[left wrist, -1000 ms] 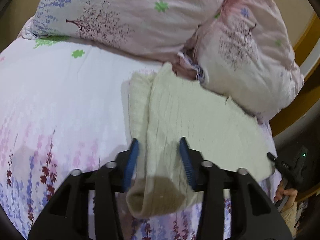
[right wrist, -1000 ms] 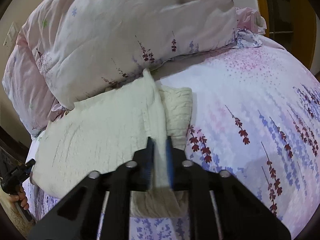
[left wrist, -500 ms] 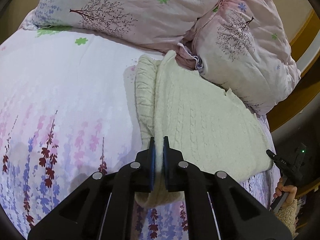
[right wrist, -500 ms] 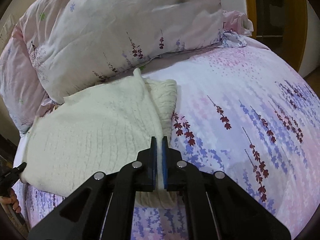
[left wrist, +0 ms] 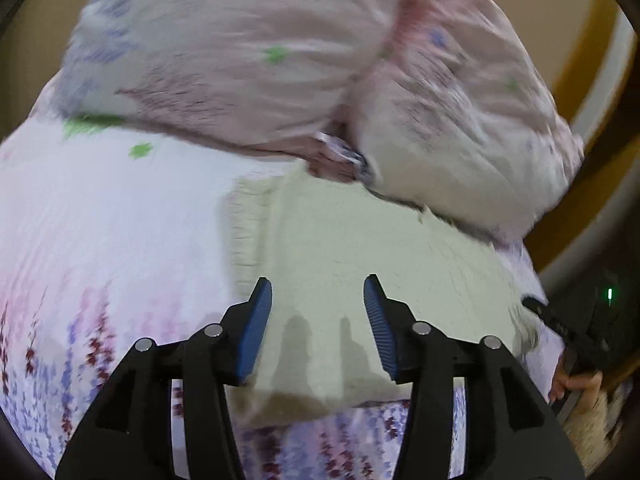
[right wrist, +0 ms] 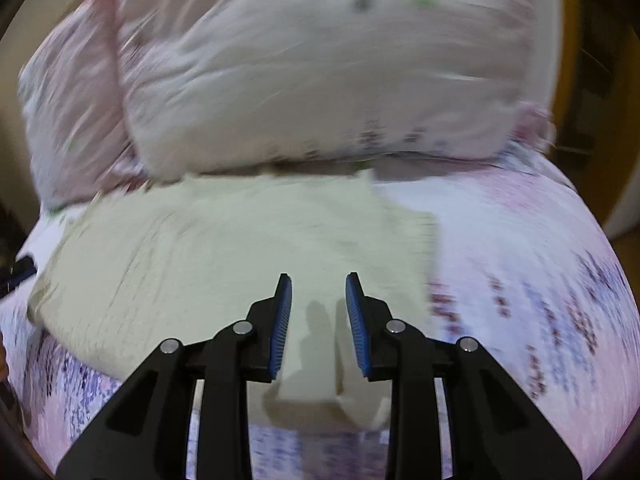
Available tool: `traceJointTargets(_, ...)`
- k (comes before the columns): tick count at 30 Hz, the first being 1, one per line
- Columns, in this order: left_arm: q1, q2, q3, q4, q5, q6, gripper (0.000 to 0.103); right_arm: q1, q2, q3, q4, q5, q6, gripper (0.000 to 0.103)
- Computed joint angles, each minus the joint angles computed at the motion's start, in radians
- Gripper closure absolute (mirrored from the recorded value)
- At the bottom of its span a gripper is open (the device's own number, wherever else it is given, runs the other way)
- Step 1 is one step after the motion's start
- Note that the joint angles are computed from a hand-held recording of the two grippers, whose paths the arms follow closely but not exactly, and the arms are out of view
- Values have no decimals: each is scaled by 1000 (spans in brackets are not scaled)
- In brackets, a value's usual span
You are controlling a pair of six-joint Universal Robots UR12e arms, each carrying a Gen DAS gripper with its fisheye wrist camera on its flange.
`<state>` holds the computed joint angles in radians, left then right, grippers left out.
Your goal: Fold small clothes
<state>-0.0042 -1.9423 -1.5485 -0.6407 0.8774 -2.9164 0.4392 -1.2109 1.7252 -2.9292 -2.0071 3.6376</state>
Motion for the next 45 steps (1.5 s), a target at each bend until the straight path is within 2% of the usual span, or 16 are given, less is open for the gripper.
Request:
traceJointTargets(2, -22, -3, 9, -27, 52, 42, 53, 4, 21, -32, 38, 0, -21, 74)
traceJointTargets(5, -44, -18, 25, -73, 136, 65, 53, -11, 37, -52, 115, 26, 23, 71)
traceJointTargets(8, -38, -18, 16, -60, 117, 70, 53, -11, 34, -67, 150, 33, 41, 70)
traceJointTargets(10, -21, -19, 21, -69, 55, 29, 50, -5, 37, -76, 121, 37, 40, 69)
traceJointTargets(13, 7, -32, 29, -22, -23, -104, 33, -1, 52, -96, 55, 76, -1, 66)
traceJointTargets(16, 24, -51, 56, -41, -38, -203, 31, 3, 78, -140, 51, 126, -29, 65)
traceJointTargets(19, 37, -78, 79, -78, -89, -294, 30, 19, 118, -198, 82, 120, -78, 63)
traceJointTargets(21, 42, -89, 86, -101, -122, -330, 30, 27, 132, -231, 160, 108, -98, 59)
traceJointTargets(23, 44, -99, 93, -127, -157, -352, 30, 36, 150, -254, 211, 75, -111, 57)
traceJointTargets(26, 41, -106, 98, -124, -175, -359, 30, 56, 164, -260, 196, -4, -155, 56)
traceJointTargets(34, 20, -122, 109, -79, -154, -386, 31, 56, 164, -254, 183, 1, -151, 56)
traceJointTargets(39, 11, -129, 120, -103, -156, -373, 45, 55, 162, -249, 177, 17, -136, 56)
traceJointTargets(40, 10, -134, 131, -146, -171, -355, 53, 54, 162, -248, 176, 19, -136, 56)
traceJointTargets(42, 7, -136, 135, -169, -177, -353, 61, 54, 162, -247, 173, 22, -137, 56)
traceJointTargets(44, 5, -137, 142, -191, -187, -337, 78, 54, 162, -247, 171, 23, -142, 56)
traceJointTargets(45, 4, -136, 142, -188, -196, -340, 78, 54, 162, -246, 170, 23, -142, 56)
